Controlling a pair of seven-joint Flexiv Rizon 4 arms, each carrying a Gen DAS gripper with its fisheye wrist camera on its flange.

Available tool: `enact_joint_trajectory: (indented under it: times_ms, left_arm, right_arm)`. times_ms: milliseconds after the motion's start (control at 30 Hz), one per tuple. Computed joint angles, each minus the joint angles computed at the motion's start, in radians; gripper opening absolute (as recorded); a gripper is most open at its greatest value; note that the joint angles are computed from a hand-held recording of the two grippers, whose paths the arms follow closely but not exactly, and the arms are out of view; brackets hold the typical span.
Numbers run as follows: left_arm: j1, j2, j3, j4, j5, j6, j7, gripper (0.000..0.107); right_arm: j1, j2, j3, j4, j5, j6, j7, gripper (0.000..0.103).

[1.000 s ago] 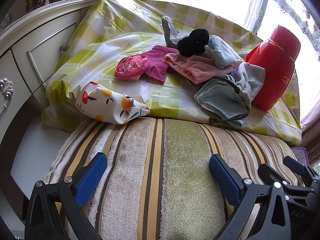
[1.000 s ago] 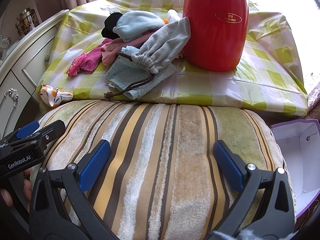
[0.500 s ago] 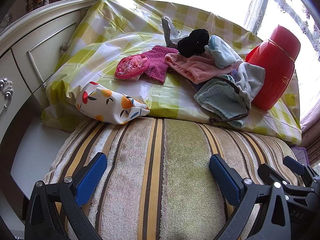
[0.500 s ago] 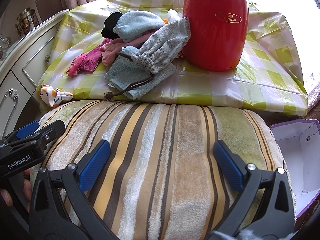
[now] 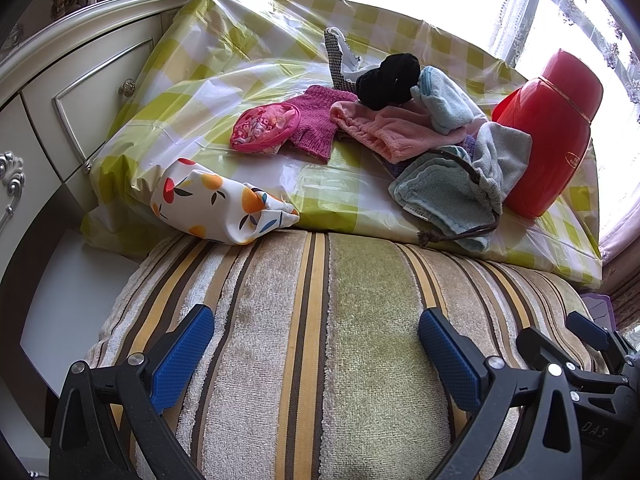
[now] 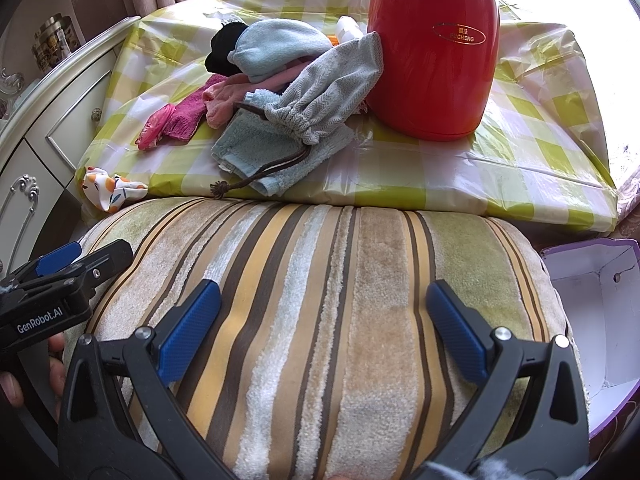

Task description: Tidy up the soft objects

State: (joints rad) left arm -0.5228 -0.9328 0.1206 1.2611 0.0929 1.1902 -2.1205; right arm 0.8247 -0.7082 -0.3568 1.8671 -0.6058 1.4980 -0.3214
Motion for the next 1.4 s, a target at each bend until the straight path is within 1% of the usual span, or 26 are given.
enact_joint_trajectory:
  times_ms: [100, 167, 200, 233, 267, 300, 367, 433, 500, 600, 700, 800, 900, 967, 1000, 1033, 1067, 1100, 1167, 1267, 1367, 1400]
  left_arm:
    - [0.018, -0.001, -0.022, 0.003, -0.013, 0.001, 0.019, 0.103]
    - [0.039, 0.002, -0.050, 0.018, -0.028, 0.022, 0.043, 0.103]
    - [0.047, 0.009, -0.058, 0.035, -0.036, 0.044, 0.048, 0.103]
    - [0.050, 0.014, -0.057, 0.059, -0.047, 0.087, 0.032, 0.103]
    - [0.047, 0.018, -0.046, 0.074, -0.061, 0.114, 0.007, 0.101]
    - [0.055, 0.023, -0.052, 0.089, -0.074, 0.137, 0.004, 0.100]
    - [0.048, 0.024, -0.026, 0.091, -0.099, 0.148, -0.026, 0.095]
    - [0.073, 0.015, -0.044, 0.085, -0.133, 0.153, -0.031, 0.095]
    - [0.107, -0.003, -0.074, 0.069, -0.179, 0.149, -0.037, 0.095]
    - [0.158, -0.035, -0.124, 0.037, -0.250, 0.138, -0.040, 0.094]
    - [0.183, -0.070, -0.135, -0.008, -0.300, 0.111, -0.062, 0.094]
    - [0.189, -0.107, -0.119, -0.069, -0.328, 0.052, -0.103, 0.090]
    - [0.205, -0.134, -0.131, -0.108, -0.336, 0.018, -0.121, 0.077]
    - [0.217, -0.145, -0.148, -0.116, -0.342, 0.016, -0.119, 0.061]
    - [0.223, -0.150, -0.159, -0.118, -0.346, 0.020, -0.116, 0.059]
    - [0.225, -0.151, -0.163, -0.116, -0.347, 0.023, -0.115, 0.053]
    - [0.224, -0.151, -0.163, -0.115, -0.346, 0.027, -0.115, 0.047]
    - [0.222, -0.150, -0.162, -0.113, -0.344, 0.031, -0.114, 0.045]
    - [0.219, -0.145, -0.164, -0.102, -0.337, 0.049, -0.104, 0.033]
    - [0.221, -0.136, -0.177, -0.081, -0.333, 0.088, -0.076, 0.028]
    - [0.216, -0.123, -0.182, -0.057, -0.326, 0.130, -0.042, 0.027]
    - [0.211, -0.118, -0.178, -0.051, -0.322, 0.142, -0.031, 0.027]
  right_arm:
    - [-0.093, 0.007, 0.120, -0.038, 0.018, -0.062, -0.078, 0.103]
    - [-0.144, 0.002, 0.185, -0.066, 0.034, -0.091, -0.116, 0.103]
    - [-0.148, -0.001, 0.187, -0.072, 0.032, -0.093, -0.119, 0.103]
    - [-0.147, -0.006, 0.184, -0.077, 0.028, -0.089, -0.117, 0.103]
    - [-0.142, -0.010, 0.175, -0.078, 0.026, -0.079, -0.108, 0.103]
    - [-0.140, -0.013, 0.170, -0.081, 0.025, -0.074, -0.103, 0.103]
    - [-0.142, -0.020, 0.167, -0.090, 0.022, -0.067, -0.108, 0.103]
    - [-0.149, -0.030, 0.173, -0.108, 0.026, -0.072, -0.118, 0.103]
    - [-0.162, -0.044, 0.187, -0.136, 0.036, -0.085, -0.129, 0.103]
    - [-0.200, -0.068, 0.235, -0.187, 0.057, -0.111, -0.170, 0.103]
    - [-0.228, -0.092, 0.274, -0.237, 0.080, -0.144, -0.214, 0.103]
    - [-0.254, -0.119, 0.305, -0.287, 0.113, -0.155, -0.243, 0.103]
    - [-0.261, -0.143, 0.310, -0.329, 0.140, -0.158, -0.252, 0.103]
    - [-0.265, -0.160, 0.309, -0.360, 0.156, -0.157, -0.254, 0.103]
    - [-0.265, -0.170, 0.306, -0.376, 0.165, -0.152, -0.250, 0.103]
    - [-0.264, -0.180, 0.301, -0.394, 0.172, -0.147, -0.244, 0.103]
    - [-0.259, -0.187, 0.288, -0.404, 0.178, -0.136, -0.233, 0.103]
    - [-0.253, -0.196, 0.275, -0.420, 0.182, -0.131, -0.221, 0.103]
    - [-0.240, -0.212, 0.243, -0.449, 0.190, -0.125, -0.186, 0.103]
    - [-0.220, -0.232, 0.195, -0.474, 0.205, -0.103, -0.112, 0.102]
    - [-0.206, -0.246, 0.158, -0.480, 0.225, -0.067, -0.032, 0.095]
    - [-0.201, -0.254, 0.146, -0.486, 0.232, -0.051, -0.007, 0.095]
